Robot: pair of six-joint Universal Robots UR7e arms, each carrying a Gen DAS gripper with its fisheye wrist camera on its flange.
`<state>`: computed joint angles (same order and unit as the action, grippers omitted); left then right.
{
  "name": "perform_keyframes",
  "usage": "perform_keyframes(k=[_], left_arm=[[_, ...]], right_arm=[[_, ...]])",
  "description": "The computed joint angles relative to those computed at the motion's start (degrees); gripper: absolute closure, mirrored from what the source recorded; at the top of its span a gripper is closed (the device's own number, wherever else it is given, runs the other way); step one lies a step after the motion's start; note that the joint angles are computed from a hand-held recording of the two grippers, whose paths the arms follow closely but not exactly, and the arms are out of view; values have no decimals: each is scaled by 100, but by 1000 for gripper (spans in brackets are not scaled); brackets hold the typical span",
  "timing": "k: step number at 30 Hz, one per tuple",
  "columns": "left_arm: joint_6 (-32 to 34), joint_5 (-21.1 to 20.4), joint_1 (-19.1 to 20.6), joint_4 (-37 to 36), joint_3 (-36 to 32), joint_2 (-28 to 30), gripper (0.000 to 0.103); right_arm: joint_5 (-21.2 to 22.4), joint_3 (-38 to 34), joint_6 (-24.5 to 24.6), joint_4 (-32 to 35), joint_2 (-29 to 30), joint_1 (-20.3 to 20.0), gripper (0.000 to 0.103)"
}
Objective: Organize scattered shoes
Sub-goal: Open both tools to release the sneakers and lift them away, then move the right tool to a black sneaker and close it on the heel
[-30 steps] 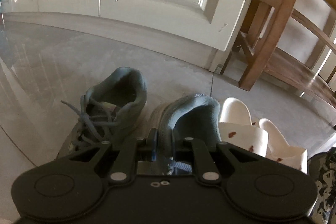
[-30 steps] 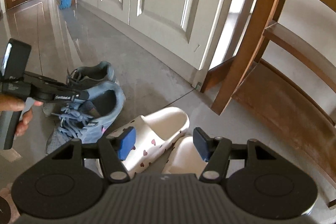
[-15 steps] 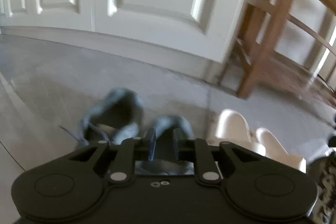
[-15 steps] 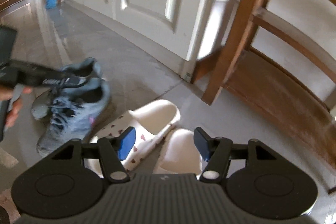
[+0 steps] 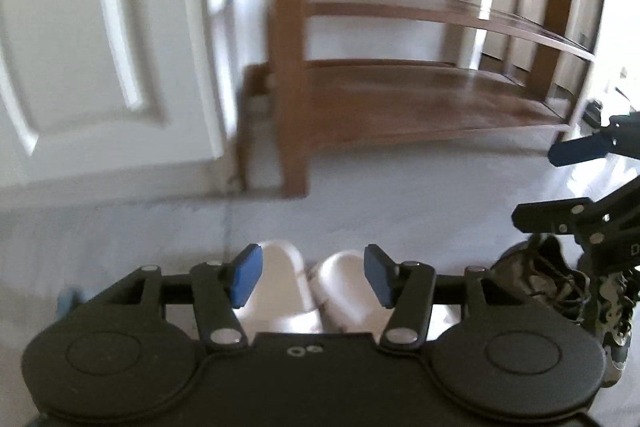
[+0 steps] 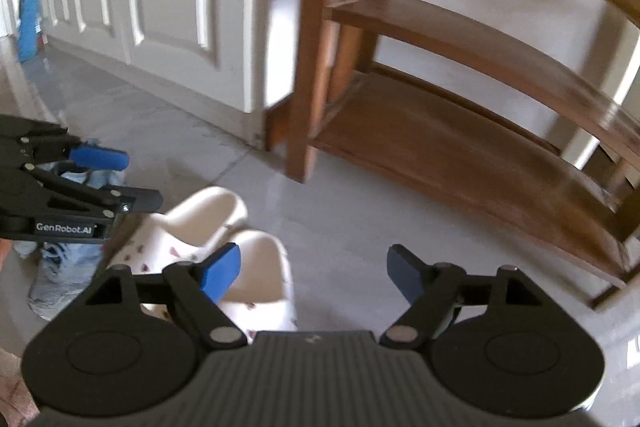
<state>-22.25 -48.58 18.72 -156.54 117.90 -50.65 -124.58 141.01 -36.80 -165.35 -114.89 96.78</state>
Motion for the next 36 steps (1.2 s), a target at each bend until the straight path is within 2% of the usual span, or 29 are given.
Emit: perform_keyframes(k=[7,12,17,22,26,31,36], left_arm=[[-10,-22,-236,152,-491,530,41],[-183,67,-400,230,-773,810,34],[-238,172,-475,253,-948,993,34],[-416,249,-521,404,-1041,1068,32],[-495,334,-553,452,-1089,1114,24],[-490,484,-607,417,-1074,1130,20],[-706,410,-568,499,-1010,1064,18]], right_arm=[[100,-61,-80,-88,-437,-250,14],[229,-77,-108,-49,-687,-521,14],[292,-87,-95,2,-889,-706,14],[278,-107,-53,15,-994,-791,13],[282,-132,31,75,-1042,-849,10],[243,-152,77,112,-1029,-831,9],[234,-203,192,261,-1061,-924,9]])
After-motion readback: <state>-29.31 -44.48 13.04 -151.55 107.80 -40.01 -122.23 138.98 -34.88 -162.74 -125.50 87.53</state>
